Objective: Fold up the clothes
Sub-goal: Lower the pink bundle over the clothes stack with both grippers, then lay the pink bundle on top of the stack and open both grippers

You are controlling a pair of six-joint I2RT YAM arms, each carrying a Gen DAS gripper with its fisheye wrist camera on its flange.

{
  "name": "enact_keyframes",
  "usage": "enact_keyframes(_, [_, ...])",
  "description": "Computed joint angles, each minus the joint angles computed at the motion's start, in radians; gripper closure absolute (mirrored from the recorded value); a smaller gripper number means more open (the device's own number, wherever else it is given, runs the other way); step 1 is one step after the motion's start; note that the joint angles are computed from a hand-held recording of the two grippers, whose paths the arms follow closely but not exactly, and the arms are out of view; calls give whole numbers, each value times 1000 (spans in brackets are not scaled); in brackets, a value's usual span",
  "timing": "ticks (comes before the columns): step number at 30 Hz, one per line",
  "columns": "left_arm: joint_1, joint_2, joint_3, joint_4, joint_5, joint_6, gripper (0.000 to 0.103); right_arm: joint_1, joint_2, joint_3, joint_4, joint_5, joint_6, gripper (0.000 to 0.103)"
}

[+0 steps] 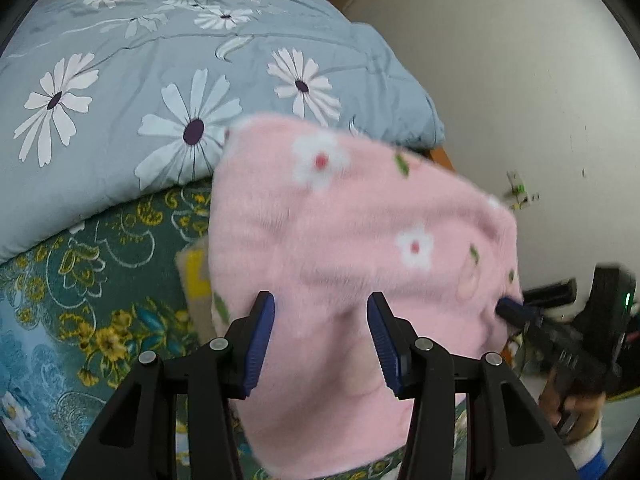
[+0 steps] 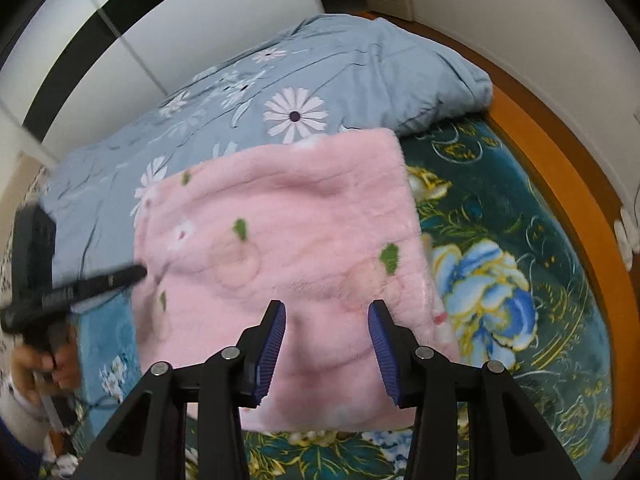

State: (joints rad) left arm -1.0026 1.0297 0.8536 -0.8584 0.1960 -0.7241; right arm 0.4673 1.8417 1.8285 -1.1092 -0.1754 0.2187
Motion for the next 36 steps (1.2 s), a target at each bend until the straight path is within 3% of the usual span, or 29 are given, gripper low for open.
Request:
enact_keyframes(6, [43, 29, -35, 40, 36, -22, 54, -18, 54, 17, 8, -18, 32, 56])
enact_keyframes(11, [19, -27, -7, -7, 22, -47, 54, -11, 69, 12, 4, 3, 45, 56])
enact_keyframes(16, [-4, -128, 14, -95, -15, -65, 54, -24, -15, -74, 76, -38, 93, 56])
enact_keyframes(23, [-84, -276, 14, -223, -105, -117, 54, 51, -187, -179, 127, 31, 190, 54])
enact_keyframes(27, [-164, -381, -49, -269, -118, -215, 54, 127, -299, -298, 121, 83, 261, 48])
enact_keyframes(36, [-707, -545, -235, -301, -346, -707, 53, 328, -361, -515, 118, 140, 482, 45])
